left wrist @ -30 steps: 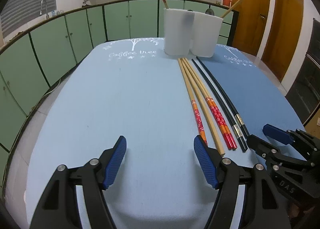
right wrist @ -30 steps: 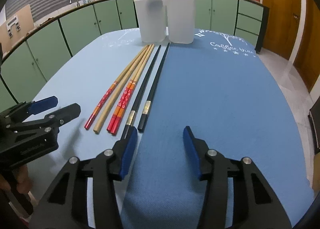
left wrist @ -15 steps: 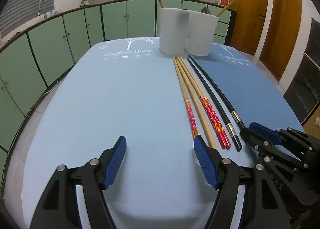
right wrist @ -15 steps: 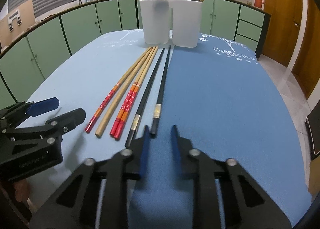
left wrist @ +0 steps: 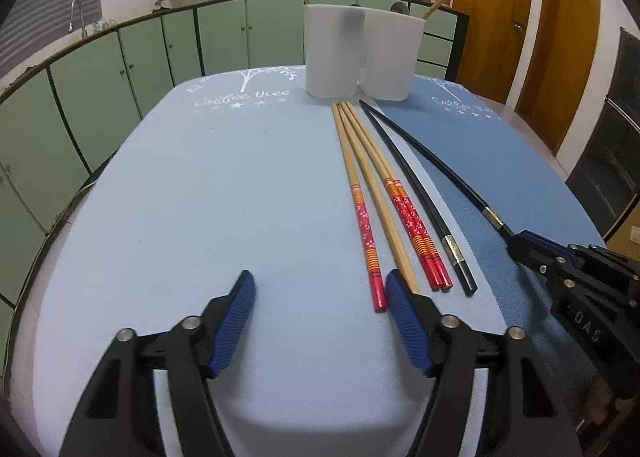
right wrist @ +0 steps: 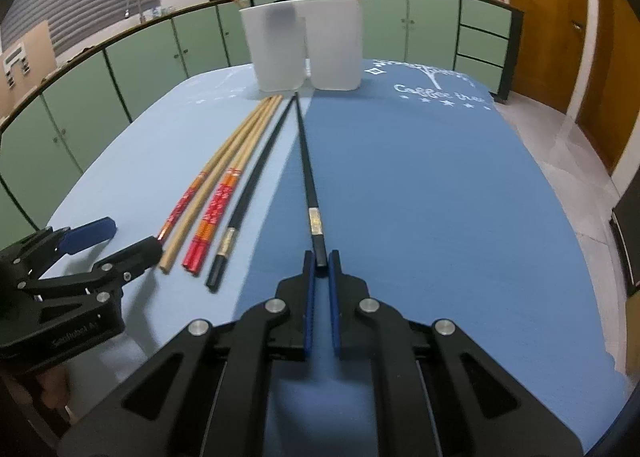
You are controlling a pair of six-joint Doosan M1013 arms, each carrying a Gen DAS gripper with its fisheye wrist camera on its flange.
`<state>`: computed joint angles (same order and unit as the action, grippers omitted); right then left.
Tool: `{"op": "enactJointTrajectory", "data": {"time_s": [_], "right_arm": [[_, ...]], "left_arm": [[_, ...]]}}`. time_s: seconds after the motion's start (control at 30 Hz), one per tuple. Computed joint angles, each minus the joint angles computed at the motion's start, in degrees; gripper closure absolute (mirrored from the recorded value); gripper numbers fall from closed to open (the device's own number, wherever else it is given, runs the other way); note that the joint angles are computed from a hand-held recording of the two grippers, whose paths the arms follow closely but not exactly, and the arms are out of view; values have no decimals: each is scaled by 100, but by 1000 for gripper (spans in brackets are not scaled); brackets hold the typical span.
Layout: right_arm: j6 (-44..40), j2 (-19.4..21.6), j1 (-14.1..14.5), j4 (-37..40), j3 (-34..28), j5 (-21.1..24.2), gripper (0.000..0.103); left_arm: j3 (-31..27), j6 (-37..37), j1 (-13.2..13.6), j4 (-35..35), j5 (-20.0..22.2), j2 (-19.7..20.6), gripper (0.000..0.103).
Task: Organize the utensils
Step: 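Grasp another red-patterned chopstick with the left tool, then lift both held chopsticks toward the white holder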
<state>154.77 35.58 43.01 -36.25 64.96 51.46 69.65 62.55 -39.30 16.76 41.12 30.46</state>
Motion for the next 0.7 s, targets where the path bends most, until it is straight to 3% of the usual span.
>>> {"op": "enactJointTrajectory", "data": {"time_s": [0.13, 0.23, 0.3, 0.43, 0.7], "right_arm": [[20, 2, 6, -19, 10, -18, 97], [-16, -57, -24, 79, 116, -226, 94], [33, -124, -52, 154, 219, -409, 93], [181, -229, -62, 64, 390, -626, 77], [82, -259, -65, 136, 453, -694, 76]], "left_arm": [[5, 10, -17, 45, -58, 7, 58], [-3, -110, -36, 174, -82, 18, 77], [-26, -141, -34, 202, -78, 30, 95], [-57, -259, 9, 74, -90, 5, 97], [-13, -425, -10, 318, -209, -79, 97]]}}
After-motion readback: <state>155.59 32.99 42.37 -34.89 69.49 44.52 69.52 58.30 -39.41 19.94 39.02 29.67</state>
